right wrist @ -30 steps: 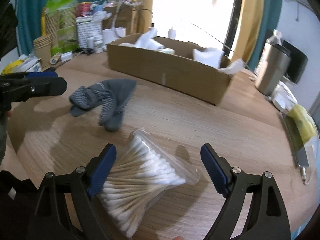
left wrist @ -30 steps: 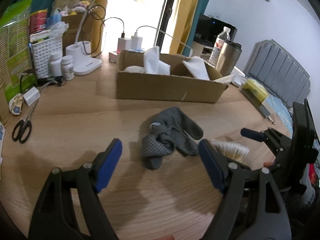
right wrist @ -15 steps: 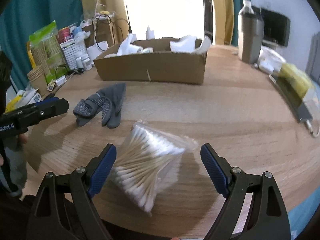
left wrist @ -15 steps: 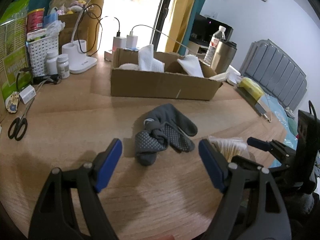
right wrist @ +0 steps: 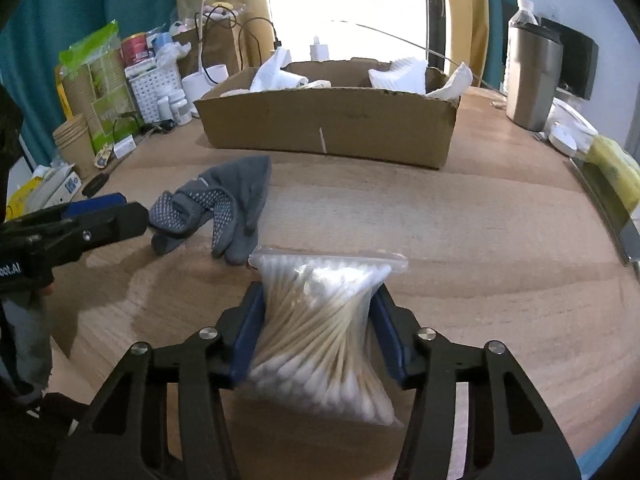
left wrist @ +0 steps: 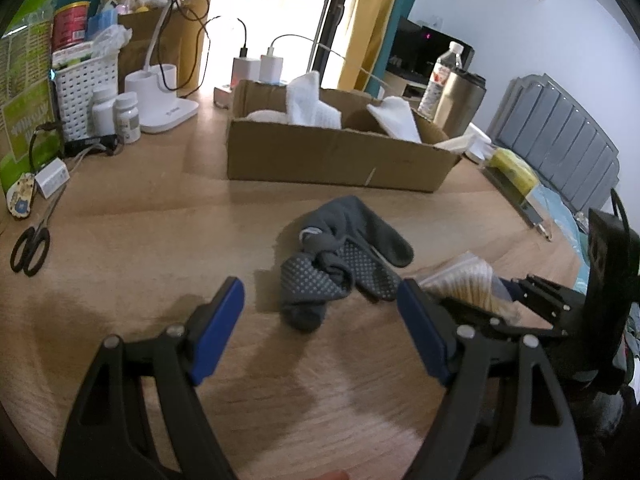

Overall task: Organize soft objects
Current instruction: 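Grasp the gray glove with the left tool while the right tool holds the swab bag, then lift the gray glove and swab bag toward the cardboard box with both tools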

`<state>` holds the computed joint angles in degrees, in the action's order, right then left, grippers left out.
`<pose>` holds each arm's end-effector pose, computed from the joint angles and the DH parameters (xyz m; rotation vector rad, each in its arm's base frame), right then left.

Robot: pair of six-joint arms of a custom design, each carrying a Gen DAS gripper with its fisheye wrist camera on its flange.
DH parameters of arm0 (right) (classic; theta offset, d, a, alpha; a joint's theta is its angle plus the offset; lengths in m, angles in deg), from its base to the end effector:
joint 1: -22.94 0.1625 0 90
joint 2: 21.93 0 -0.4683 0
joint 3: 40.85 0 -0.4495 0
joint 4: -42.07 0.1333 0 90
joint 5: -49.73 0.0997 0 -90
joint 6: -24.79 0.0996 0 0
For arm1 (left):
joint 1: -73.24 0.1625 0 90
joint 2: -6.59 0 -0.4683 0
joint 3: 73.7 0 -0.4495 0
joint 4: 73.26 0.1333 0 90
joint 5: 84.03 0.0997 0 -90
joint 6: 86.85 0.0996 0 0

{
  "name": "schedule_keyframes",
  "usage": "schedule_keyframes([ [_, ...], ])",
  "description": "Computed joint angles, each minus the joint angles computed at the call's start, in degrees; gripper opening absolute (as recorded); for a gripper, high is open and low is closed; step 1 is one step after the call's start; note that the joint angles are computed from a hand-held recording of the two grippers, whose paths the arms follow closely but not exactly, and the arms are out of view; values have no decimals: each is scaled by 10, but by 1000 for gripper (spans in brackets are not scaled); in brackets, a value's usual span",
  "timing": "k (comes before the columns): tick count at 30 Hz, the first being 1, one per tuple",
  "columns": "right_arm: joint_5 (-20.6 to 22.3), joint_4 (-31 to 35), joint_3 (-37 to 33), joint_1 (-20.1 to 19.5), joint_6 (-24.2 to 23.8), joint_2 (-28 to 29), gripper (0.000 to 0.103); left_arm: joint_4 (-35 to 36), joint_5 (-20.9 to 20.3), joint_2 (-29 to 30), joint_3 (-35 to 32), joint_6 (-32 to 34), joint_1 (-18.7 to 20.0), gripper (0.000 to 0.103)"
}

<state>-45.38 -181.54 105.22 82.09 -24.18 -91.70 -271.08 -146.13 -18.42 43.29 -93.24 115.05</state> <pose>-0.1012 -0.4121 0.1955 0.3048 -2.2650 0.8923 -0.2742 -0.4866 -0.1462 0.8956 2.6127 -0.6556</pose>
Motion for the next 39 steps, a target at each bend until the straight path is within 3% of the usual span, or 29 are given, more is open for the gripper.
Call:
schedule_keyframes([
  [14, 48, 113, -37, -25, 14, -51, 51, 88, 25, 32, -71, -13, 4, 80],
  [23, 79, 144, -38, -39, 9, -66, 51, 130, 24, 52, -107, -7, 5, 79],
  [28, 90, 158, -37, -43, 10, -72, 51, 147, 21, 58, -116, 2, 2, 54],
  [32, 95, 161, -36, -45, 13, -75, 51, 147, 20, 59, -117, 17, 1, 41],
  [39, 99, 151, -32, -45, 11, -78, 51, 140, 6, 51, -106, 27, -2, 34],
])
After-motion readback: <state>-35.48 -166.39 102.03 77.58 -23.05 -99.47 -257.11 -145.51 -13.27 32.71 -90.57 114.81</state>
